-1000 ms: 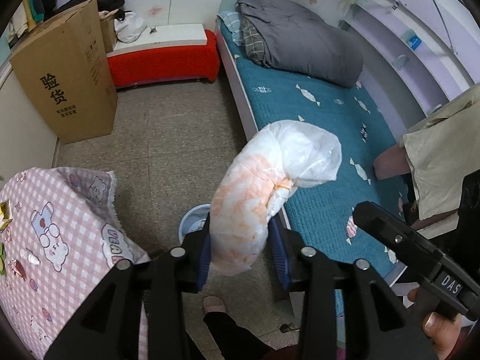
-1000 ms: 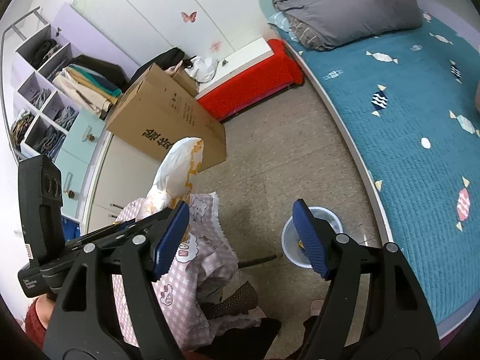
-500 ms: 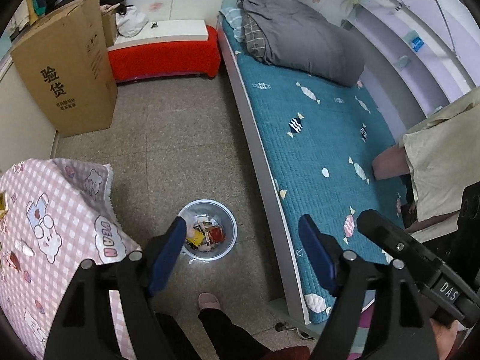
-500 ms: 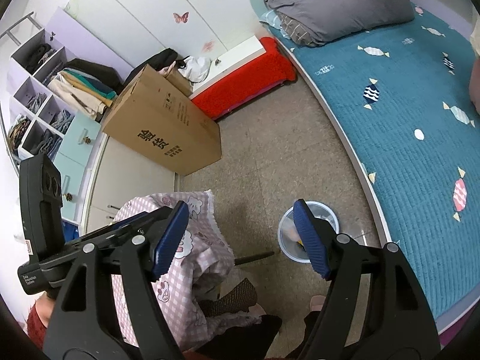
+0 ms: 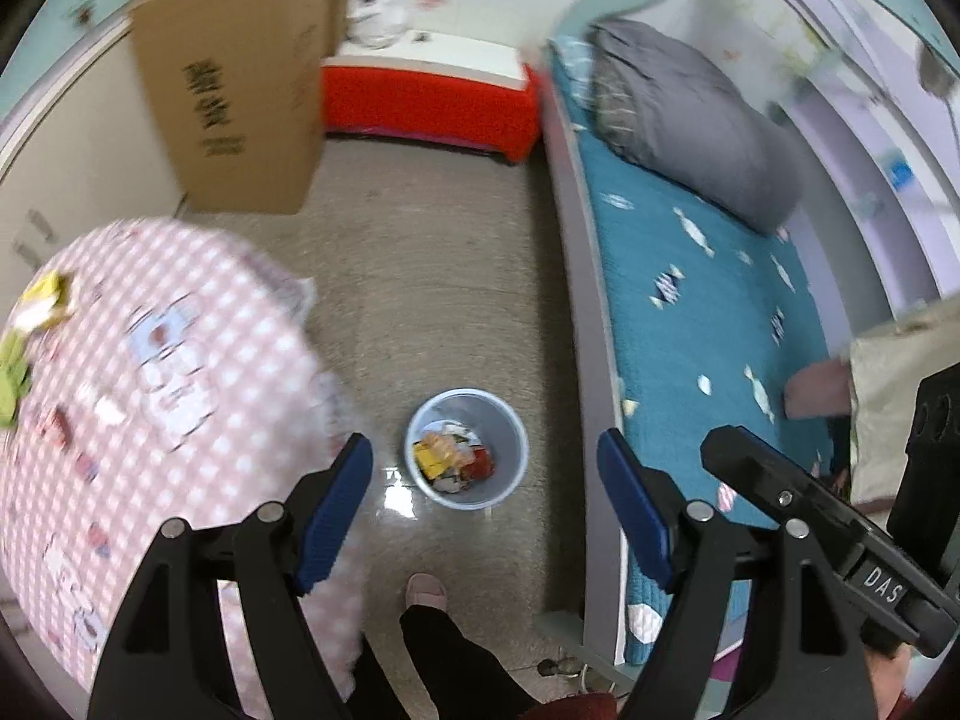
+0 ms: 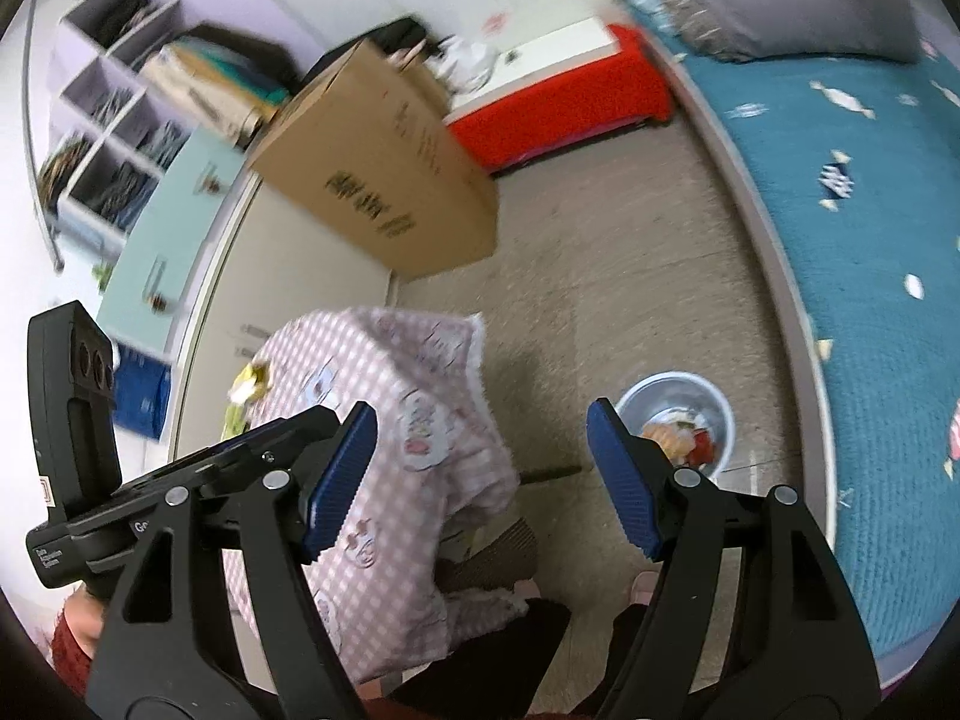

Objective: Collect trash
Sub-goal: 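Move both tools back over the table, then grasp the red-capped white tube with the left tool while the right grasps the small white bottle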

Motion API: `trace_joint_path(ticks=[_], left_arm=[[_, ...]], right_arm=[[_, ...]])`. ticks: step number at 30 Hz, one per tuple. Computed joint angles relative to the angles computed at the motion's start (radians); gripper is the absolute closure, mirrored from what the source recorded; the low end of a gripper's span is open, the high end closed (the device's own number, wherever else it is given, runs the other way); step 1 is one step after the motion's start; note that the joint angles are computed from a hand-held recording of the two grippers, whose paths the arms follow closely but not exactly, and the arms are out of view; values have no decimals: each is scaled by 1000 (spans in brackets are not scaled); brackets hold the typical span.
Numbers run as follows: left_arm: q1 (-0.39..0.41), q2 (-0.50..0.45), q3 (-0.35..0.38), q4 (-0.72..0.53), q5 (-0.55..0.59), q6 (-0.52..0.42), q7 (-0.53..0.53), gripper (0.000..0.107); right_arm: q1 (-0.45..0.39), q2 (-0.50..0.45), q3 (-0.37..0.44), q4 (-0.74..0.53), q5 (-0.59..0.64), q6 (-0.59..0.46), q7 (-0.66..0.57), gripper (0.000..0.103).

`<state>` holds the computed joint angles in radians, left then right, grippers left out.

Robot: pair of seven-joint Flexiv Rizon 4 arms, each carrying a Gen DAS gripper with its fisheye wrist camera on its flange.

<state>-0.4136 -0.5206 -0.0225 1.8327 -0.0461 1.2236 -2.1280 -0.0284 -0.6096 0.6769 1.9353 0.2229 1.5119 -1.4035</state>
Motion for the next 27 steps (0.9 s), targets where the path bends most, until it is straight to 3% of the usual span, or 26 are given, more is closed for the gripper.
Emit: trace_joint_path(ticks=[8,16,18,23,27], left_arm=[[120,147,39,301,-50,112,-47,31],[322,223,14,536,-181,194,60,31],[399,225,-24,581,-248,219,138,31],[612,193,-203,655,-451,299,379,31],[733,133,-307,645,-512,337,485,31]], right_arm=[[200,-84,-43,-137,-66,-109,9,31],[429,-170,-141,-290,-118,-205,47,31],[486,-194,-174,-331,-135,-229,72,31],[610,-250,-258,-425,-191,-279,143,31],[672,-295,-307,-490,-239,-315,187,31]])
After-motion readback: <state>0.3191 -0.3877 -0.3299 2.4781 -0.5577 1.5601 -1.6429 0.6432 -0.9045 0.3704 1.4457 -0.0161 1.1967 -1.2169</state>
